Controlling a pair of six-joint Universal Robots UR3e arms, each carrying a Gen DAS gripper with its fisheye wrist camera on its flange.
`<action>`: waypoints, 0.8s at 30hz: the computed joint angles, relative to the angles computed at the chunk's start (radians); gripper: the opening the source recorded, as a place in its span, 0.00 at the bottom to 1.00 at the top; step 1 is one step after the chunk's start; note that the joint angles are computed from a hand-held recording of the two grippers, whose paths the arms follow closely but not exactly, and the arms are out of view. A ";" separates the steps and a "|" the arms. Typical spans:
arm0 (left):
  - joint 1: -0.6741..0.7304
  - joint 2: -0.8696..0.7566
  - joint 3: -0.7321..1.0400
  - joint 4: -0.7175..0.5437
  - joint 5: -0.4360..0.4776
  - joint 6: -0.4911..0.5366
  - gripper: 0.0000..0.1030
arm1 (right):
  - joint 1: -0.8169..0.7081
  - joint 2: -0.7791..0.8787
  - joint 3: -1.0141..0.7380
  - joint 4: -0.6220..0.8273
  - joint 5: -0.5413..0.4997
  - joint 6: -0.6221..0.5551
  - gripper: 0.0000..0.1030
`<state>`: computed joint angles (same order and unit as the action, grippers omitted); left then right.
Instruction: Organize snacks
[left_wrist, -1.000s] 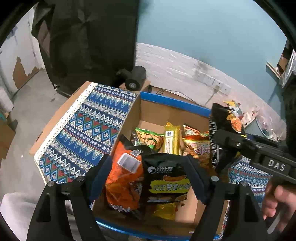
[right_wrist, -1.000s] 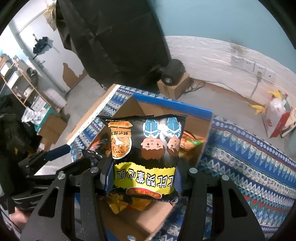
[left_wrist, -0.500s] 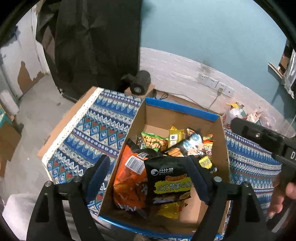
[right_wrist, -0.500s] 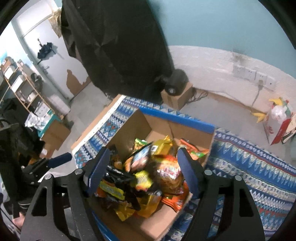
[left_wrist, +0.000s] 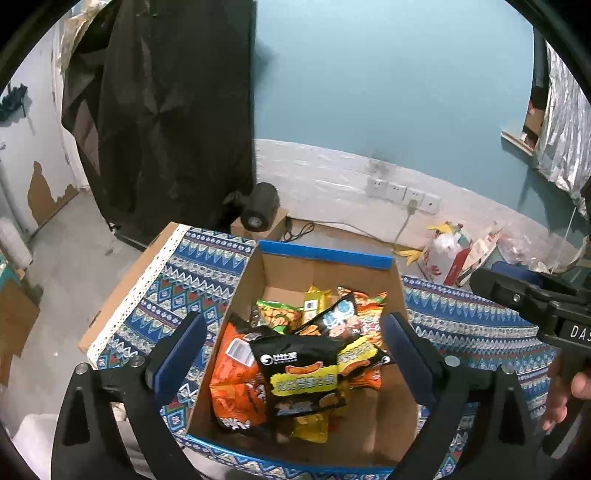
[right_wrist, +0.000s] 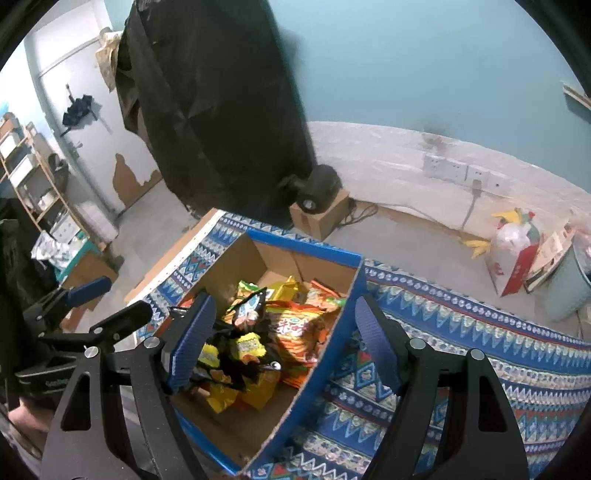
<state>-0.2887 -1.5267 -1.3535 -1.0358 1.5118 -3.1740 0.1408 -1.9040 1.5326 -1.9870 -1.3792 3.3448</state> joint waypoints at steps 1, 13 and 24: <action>-0.001 0.002 0.000 0.000 -0.004 -0.002 0.98 | -0.008 -0.013 0.006 0.004 0.003 0.000 0.75; -0.044 0.010 -0.012 0.021 0.046 -0.012 0.99 | -0.045 -0.121 0.058 0.063 -0.002 -0.032 0.76; -0.056 0.012 -0.007 0.010 0.045 -0.015 0.99 | -0.094 -0.166 0.084 0.100 0.015 -0.066 0.76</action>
<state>-0.3451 -1.5149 -1.3606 -1.0260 1.5564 -3.1894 0.0467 -2.0699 1.6167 -1.8875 -1.3645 3.2790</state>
